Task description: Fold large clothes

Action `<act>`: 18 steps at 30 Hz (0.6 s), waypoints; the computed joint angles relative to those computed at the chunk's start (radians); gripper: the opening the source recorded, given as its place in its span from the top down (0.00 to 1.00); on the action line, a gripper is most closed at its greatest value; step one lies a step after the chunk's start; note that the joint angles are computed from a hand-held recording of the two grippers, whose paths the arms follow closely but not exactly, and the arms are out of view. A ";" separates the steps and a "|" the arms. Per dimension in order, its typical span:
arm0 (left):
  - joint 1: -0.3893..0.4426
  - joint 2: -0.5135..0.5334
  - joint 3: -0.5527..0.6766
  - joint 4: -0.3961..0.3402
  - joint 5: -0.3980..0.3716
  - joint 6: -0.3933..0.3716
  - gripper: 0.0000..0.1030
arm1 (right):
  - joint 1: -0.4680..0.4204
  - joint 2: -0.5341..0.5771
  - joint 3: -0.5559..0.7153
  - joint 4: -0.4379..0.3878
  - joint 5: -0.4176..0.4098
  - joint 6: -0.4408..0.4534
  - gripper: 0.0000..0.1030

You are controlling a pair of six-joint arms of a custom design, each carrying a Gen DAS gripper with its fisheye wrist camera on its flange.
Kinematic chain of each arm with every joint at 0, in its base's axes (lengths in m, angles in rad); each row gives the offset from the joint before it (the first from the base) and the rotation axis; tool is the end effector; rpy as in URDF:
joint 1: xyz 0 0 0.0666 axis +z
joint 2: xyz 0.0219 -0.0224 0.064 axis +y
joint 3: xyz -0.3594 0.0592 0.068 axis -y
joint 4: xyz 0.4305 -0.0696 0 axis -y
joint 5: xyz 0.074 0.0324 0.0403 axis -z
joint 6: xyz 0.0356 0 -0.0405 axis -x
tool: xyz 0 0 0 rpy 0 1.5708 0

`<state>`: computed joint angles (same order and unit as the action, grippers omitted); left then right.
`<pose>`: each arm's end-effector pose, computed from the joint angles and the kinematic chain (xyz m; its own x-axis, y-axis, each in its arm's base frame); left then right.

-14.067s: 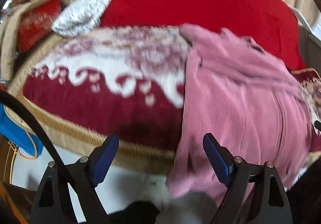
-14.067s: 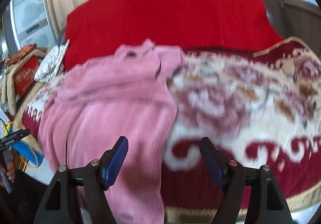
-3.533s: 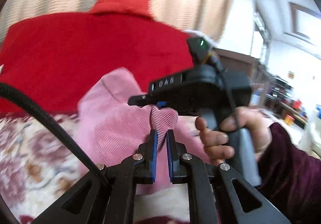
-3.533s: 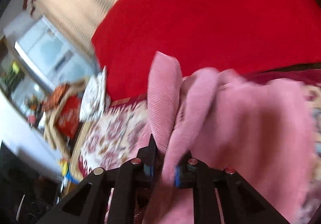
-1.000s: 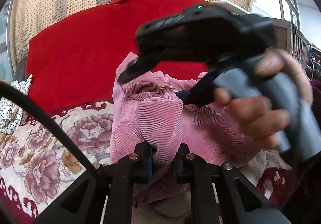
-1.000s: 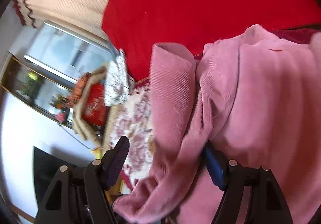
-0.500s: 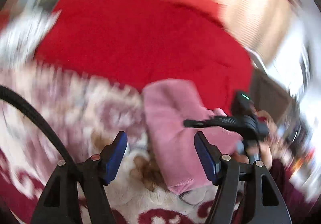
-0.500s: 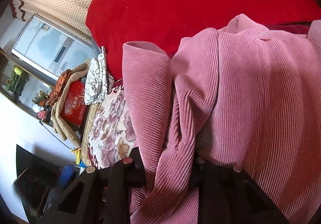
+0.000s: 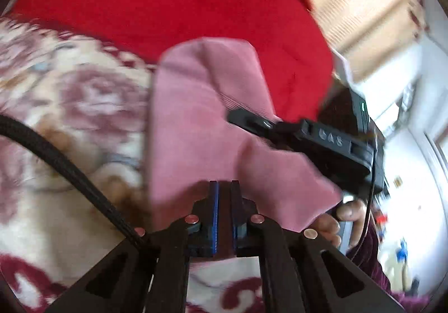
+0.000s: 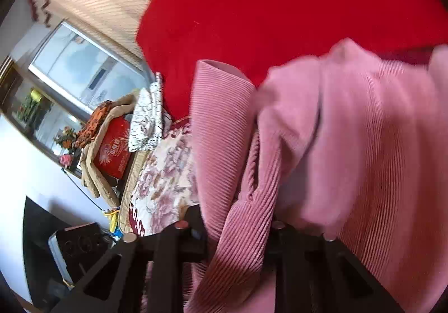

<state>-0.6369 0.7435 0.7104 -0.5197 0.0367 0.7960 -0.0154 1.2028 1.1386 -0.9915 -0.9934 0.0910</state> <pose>0.2617 -0.1957 0.3520 -0.7379 -0.3424 -0.5816 0.1317 0.7722 -0.6216 0.4319 0.0228 0.3814 -0.8298 -0.0368 -0.5568 -0.4817 0.5511 0.6814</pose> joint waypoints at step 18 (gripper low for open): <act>-0.048 0.093 0.113 -0.086 -0.210 -0.008 0.72 | -0.226 -0.001 0.002 -0.092 -0.020 0.141 0.85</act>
<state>-0.6851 0.8363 0.8232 -0.6057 -0.1734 0.7876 -0.2418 1.2018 1.1410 -1.0838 -1.0132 0.2323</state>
